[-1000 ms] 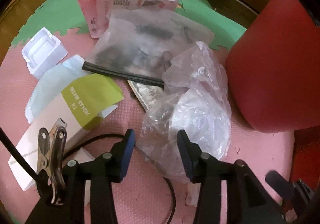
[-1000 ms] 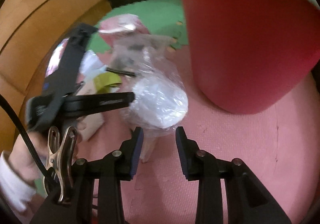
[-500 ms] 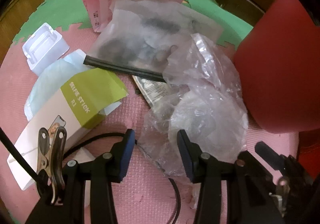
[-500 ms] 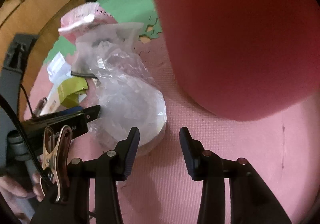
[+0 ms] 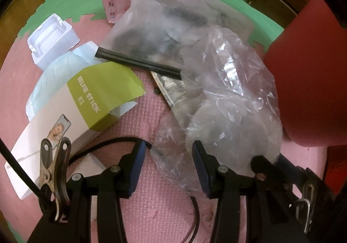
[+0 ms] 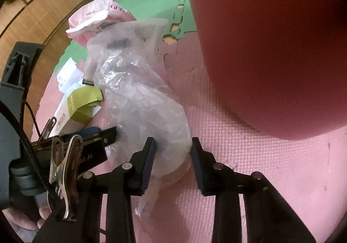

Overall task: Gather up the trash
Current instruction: 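Lower both tools onto the clear bubble-wrap bag and close on it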

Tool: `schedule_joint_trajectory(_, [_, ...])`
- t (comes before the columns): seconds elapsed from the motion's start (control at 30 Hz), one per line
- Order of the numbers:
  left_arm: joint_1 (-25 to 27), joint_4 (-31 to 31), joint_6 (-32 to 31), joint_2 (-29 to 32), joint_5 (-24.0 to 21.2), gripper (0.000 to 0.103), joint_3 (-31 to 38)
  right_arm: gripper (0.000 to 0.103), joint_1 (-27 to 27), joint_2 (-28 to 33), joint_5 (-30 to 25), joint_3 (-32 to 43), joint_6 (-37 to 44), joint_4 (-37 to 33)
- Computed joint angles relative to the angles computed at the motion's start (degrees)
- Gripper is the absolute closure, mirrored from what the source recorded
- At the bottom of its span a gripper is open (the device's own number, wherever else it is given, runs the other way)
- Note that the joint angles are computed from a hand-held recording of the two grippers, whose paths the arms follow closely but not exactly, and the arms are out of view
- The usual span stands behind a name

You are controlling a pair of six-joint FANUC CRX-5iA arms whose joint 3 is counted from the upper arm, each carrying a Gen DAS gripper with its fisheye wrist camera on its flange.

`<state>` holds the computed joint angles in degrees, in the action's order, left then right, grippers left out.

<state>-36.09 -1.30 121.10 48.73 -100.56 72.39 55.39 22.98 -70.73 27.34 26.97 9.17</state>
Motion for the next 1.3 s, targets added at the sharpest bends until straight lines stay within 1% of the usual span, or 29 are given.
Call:
schedule_joint_trajectory(0.07, [-0.7, -0.8, -1.1, -0.1, 0.0, 0.061, -0.1, 0.077, 0.1, -0.1, -0.4, 0.2, 0.2, -0.6])
schedule_joint_trajectory(0.13, [-1.2, -1.6, -2.5, 0.5, -0.6, 0.068, 1.0, 0.082, 0.3, -0.4, -0.5, 0.2, 0.1, -0.8])
schedule_joint_trajectory(0.17, [-1.3, -1.6, -2.9, 0.6, -0.6, 0.071, 1.2, 0.083, 0.4, -0.5, -0.6, 0.3, 0.2, -0.8])
schedule_joint_trajectory(0.23, [-1.6, -1.2, -3.6, 0.7, -0.3, 0.08, 1.1, 0.087, 0.7, -0.6, -1.2, 0.5, 0.4, -0.6])
schedule_joint_trajectory(0.33, [-1.6, 0.2, -4.5, 0.7, 0.2, 0.087, 0.7, 0.09, 1.2, -0.5, -3.3, 1.4, 0.6, -0.5])
schedule_joint_trajectory(0.37, [-1.4, 1.2, -4.6, 0.4, 0.7, 0.087, -0.1, 0.09, 1.3, -0.2, -4.2, 2.0, 0.7, -0.7])
schedule_joint_trajectory(0.47, [-0.3, 6.3, -5.1, -2.0, 4.1, 0.088, -5.6, 0.09, 1.2, 0.0, -8.5, 3.7, 0.3, -2.9])
schedule_joint_trajectory(0.57, [-0.3, 8.6, -6.3, -2.6, 5.1, 0.088, -7.0, 0.09, 0.3, -0.1, -14.0, 5.2, -1.1, -6.9])
schedule_joint_trajectory(0.6, [-0.4, 8.8, -6.9, -2.3, 5.0, 0.088, -6.4, 0.09, 0.0, -0.4, -15.2, 5.3, -1.5, -8.3])
schedule_joint_trajectory(0.63, [-0.7, 8.8, -7.0, -1.0, 4.0, 0.086, -3.9, 0.09, -0.2, -0.5, -15.7, 5.4, -1.7, -9.0])
schedule_joint_trajectory(0.67, [-1.0, 8.8, -7.2, -0.6, 3.8, 0.085, -3.1, 0.09, -0.4, -0.7, -16.9, 5.6, -1.7, -10.1])
schedule_joint_trajectory(0.7, [-1.4, 8.7, -7.0, 0.2, 3.3, 0.082, -1.6, 0.09, -0.4, -0.8, -17.4, 5.6, -1.8, -10.4])
schedule_joint_trajectory(0.73, [-1.6, 8.9, -7.1, 0.2, 3.6, 0.078, -1.6, 0.09, -0.4, -1.1, -18.2, 5.6, -2.0, -10.6])
schedule_joint_trajectory(0.8, [-1.6, 9.0, -6.9, -0.1, 4.4, 0.075, -2.0, 0.088, -0.3, -1.2, -19.0, 5.7, -2.2, -11.0])
schedule_joint_trajectory(0.87, [-1.8, 9.0, -5.7, 1.3, 4.2, 0.068, 0.8, 0.086, -0.3, -1.3, -19.7, 5.8, -2.6, -11.4])
schedule_joint_trajectory(0.9, [-1.8, 8.9, -5.2, 0.4, 5.6, 0.062, -0.7, 0.081, -0.2, -1.4, -20.1, 5.8, -3.1, -11.3])
schedule_joint_trajectory(0.93, [-1.5, 8.9, -5.2, -1.5, 7.6, 0.059, -4.0, 0.074, 0.1, -1.8, -20.4, 5.3, -3.8, -10.8])
schedule_joint_trajectory(1.0, [-1.2, 9.2, -4.2, -2.4, 9.5, 0.058, -6.0, 0.068, 0.7, -2.2, -20.9, 4.6, -5.6, -8.8])
schedule_joint_trajectory(1.13, [-0.6, 11.7, -4.1, -4.6, 14.5, 0.057, -11.5, 0.065, 1.3, -3.8, -19.0, 2.3, -8.8, -4.7])
schedule_joint_trajectory(1.2, [-0.8, 12.2, -4.7, -4.2, 14.8, 0.056, -11.3, 0.065, 1.2, -4.0, -17.7, 1.6, -9.8, -3.3])
schedule_joint_trajectory(1.23, [-0.9, 12.2, -4.7, -2.9, 13.9, 0.056, -9.3, 0.065, 1.0, -4.2, -17.0, 1.0, -10.0, -2.9])
schedule_joint_trajectory(1.3, [-0.7, 12.4, -5.2, -3.2, 13.9, 0.056, -10.4, 0.065, 0.6, -4.3, -15.6, -0.1, -10.6, -3.0])
